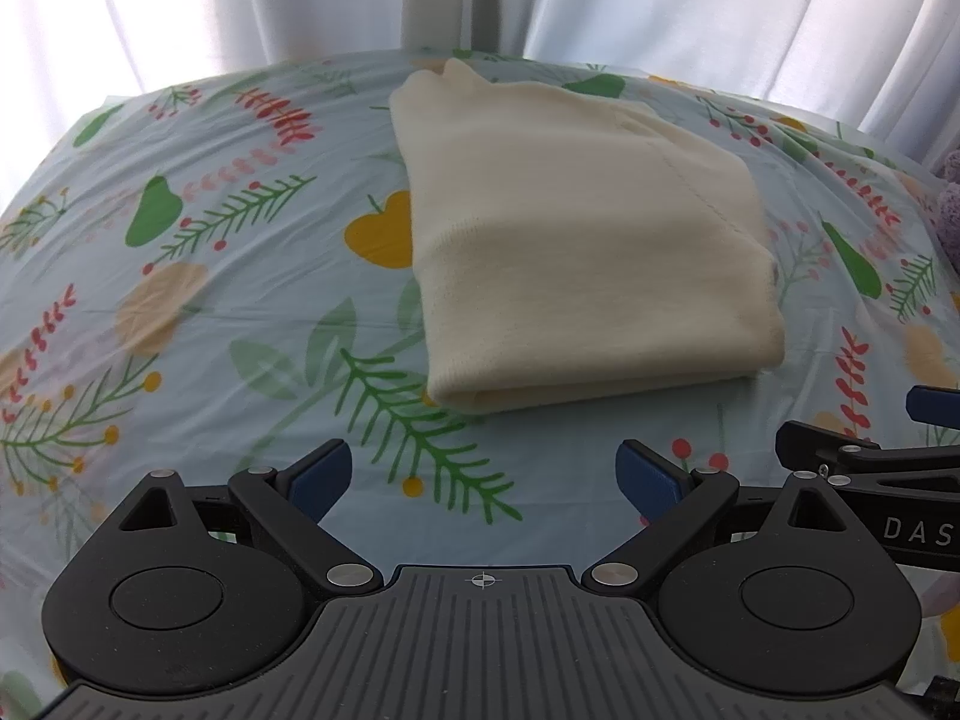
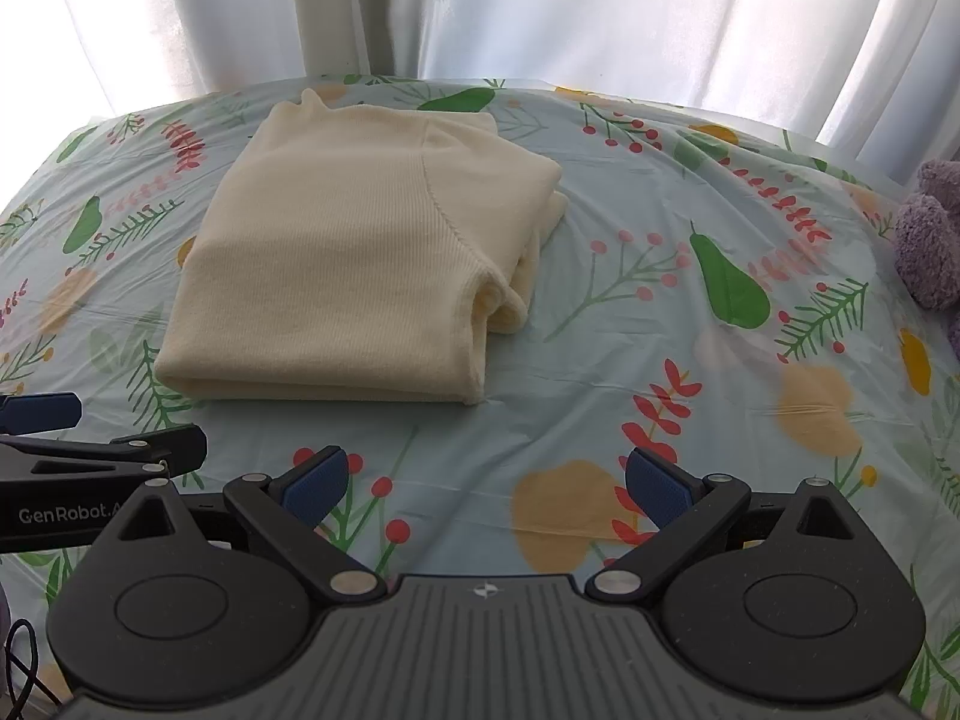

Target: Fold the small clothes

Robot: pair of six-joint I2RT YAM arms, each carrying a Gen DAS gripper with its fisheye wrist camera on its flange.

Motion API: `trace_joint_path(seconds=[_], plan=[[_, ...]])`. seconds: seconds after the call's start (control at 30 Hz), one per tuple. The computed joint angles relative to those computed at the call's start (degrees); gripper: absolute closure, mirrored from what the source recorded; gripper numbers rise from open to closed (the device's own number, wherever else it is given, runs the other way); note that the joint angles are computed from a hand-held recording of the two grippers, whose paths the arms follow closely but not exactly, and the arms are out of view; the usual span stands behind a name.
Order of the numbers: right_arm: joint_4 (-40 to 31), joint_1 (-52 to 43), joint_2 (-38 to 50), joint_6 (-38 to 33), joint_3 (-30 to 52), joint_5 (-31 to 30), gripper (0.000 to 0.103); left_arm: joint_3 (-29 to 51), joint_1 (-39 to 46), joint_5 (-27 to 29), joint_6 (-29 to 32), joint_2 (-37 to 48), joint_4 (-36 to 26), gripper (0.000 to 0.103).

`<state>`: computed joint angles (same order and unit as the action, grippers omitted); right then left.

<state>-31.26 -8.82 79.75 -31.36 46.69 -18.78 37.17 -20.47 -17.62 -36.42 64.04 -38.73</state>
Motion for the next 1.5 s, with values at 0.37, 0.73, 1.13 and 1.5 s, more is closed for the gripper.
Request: trace_joint_path(seconds=[0.37,0.73,1.13,1.5], plan=[[0.1,0.0,0.0,0.0,0.0,0.2,0.004,0.5,-0.1,-0.1,0.5,0.7,-0.1,0.005],[0.2,-0.3,0.3,0.0,0.3,0.2,0.004,0.5,0.1,0.2,1.0,1.0,0.2,0.005],[0.5,-0.4,0.5,0.0,0.4,0.3,0.004,-0.2,0.2,0.4,1.5,0.1,0.8,0.005],[1.0,-0.4,0.0,0.6,-0.3,0.7,0.004,0.5,0.1,0.4,2.0,1.2,0.0,0.005]])
